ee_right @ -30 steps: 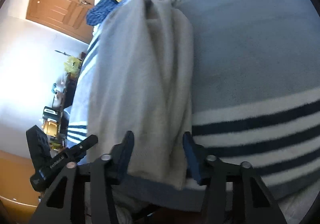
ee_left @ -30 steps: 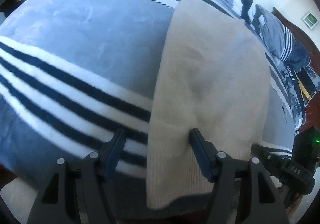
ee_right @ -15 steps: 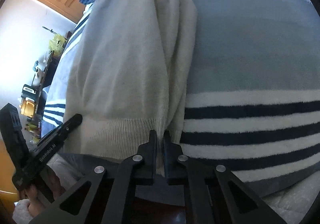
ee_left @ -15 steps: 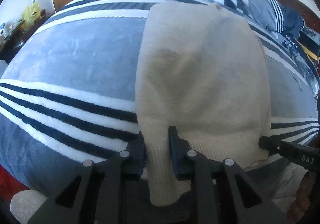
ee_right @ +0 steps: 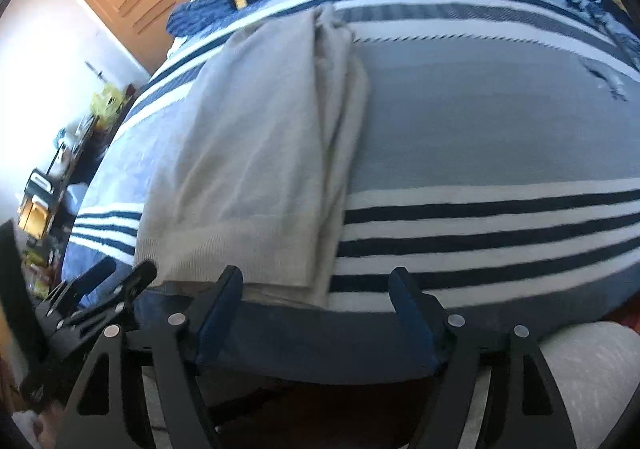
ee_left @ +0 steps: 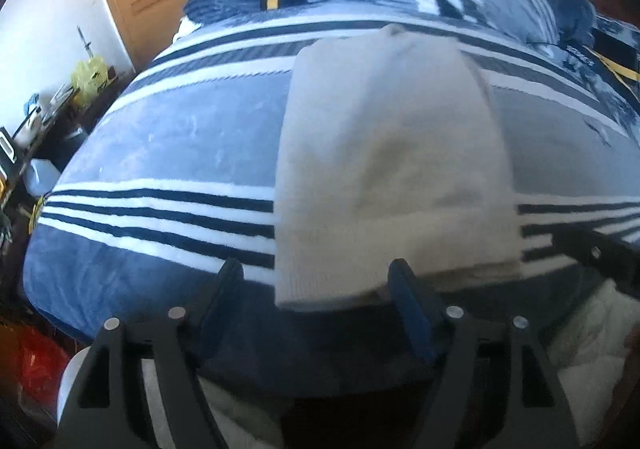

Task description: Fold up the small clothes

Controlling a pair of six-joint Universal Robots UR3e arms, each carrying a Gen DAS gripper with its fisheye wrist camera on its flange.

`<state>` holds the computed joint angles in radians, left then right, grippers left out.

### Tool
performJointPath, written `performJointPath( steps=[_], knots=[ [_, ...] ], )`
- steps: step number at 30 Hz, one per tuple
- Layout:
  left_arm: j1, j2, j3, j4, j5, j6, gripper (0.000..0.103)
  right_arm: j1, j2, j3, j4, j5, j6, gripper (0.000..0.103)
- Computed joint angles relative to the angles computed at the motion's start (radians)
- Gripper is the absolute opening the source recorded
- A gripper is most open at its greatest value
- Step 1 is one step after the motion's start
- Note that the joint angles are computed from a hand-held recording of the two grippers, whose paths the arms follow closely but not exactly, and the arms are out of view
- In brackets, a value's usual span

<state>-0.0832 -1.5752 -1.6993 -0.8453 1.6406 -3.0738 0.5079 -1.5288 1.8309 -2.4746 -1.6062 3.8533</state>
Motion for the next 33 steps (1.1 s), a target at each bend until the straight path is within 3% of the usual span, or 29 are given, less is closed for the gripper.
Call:
performJointPath(
  steps=[2,7,12,17,20,25,33],
  knots=[
    [-0.019,0.040,-0.007,-0.005,0.025,-0.014,0.088,0.021,-0.029,-0.007,0.039,-0.059,0.032,0.084],
    [-0.049,0.129,-0.004,-0.035,0.088,-0.042,0.088,0.089,-0.063,-0.087,0.140,-0.171,0.078,0.084],
    [-0.027,0.227,0.018,-0.099,0.067,-0.070,0.088,0.188,-0.080,-0.221,0.258,-0.274,0.111,0.084],
    [-0.013,0.247,0.115,-0.209,0.055,-0.083,0.088,0.230,-0.093,-0.344,0.361,-0.275,0.112,0.084],
    [-0.048,0.236,0.185,-0.265,0.119,-0.099,0.088,0.276,-0.056,-0.467,0.483,-0.329,0.134,0.084],
    [-0.091,0.214,0.307,-0.366,0.169,-0.081,0.088,0.296,-0.059,-0.527,0.542,-0.327,0.152,0.084],
    [-0.112,0.193,0.443,-0.495,0.155,-0.066,0.088,0.337,-0.008,-0.702,0.726,-0.402,0.192,0.084]
  ],
)
